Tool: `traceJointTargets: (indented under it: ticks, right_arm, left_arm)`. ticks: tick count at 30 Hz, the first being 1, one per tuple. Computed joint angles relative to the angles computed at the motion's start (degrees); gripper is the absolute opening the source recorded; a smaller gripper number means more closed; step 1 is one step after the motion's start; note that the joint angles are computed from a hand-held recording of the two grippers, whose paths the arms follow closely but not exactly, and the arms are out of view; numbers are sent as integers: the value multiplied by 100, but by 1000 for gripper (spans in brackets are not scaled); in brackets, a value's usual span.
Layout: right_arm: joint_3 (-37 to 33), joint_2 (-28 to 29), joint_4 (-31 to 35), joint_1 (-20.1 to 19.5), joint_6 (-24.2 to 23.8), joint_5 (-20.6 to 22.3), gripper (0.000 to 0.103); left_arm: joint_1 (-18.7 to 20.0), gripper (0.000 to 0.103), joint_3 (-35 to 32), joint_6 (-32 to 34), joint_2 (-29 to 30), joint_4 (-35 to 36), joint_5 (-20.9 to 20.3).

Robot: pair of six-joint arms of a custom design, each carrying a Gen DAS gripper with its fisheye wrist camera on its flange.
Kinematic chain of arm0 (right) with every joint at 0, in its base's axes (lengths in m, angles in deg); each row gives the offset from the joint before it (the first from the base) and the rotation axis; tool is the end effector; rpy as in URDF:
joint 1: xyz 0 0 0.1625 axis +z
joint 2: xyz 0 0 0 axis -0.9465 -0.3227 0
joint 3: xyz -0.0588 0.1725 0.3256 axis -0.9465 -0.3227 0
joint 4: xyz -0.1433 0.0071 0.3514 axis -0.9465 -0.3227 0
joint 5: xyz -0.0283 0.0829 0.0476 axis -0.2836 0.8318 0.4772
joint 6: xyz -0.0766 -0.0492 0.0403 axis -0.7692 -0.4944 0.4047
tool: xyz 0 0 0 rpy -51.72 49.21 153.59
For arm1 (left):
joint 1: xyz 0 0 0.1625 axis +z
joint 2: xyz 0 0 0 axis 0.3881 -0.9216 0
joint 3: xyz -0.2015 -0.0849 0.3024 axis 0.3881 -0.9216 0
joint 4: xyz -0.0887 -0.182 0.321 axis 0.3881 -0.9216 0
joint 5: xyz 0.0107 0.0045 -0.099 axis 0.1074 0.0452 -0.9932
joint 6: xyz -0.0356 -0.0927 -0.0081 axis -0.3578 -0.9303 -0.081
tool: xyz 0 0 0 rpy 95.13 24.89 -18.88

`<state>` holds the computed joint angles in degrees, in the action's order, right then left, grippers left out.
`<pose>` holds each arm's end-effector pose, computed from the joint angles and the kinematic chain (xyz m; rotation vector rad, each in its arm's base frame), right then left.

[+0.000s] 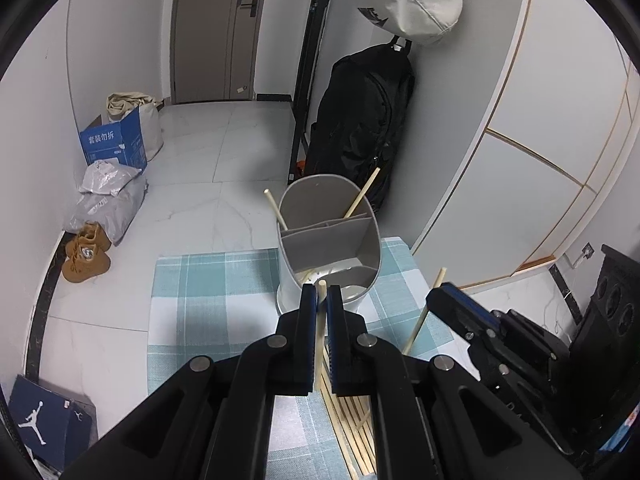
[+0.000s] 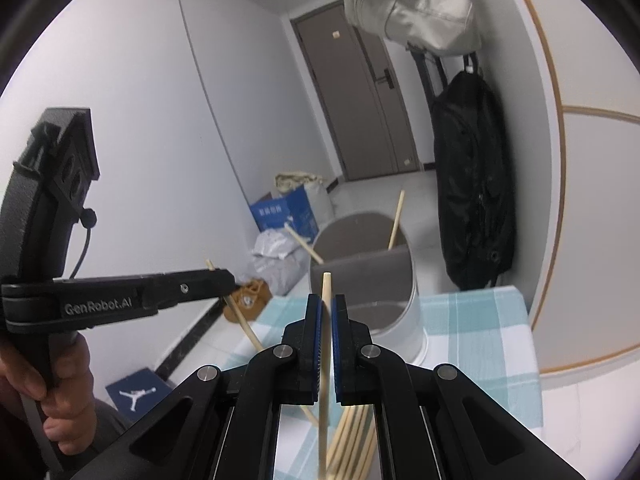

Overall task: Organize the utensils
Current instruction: 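Lift both tools with their chopsticks and carry them above the white holder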

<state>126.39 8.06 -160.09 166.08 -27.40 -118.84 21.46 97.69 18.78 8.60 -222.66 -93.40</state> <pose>0.1799 -0.5656 0.1980 0.7703 -2.5011 1.2984 -0.3240 -0.5931 0.1549 0.6033 2.4811 -0.8377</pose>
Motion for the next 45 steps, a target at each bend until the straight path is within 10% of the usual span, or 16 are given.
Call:
traceJointTargets:
  ticks: [20,45]
  right_arm:
    - [-1210,-28,469,161,141,451,4]
    - [-4249,1735,1500,130,-11,375,4]
  left_arm:
    - [-162,1,-1740,374,580,856,218]
    - [359,1,-3936,844,1821,1522,35]
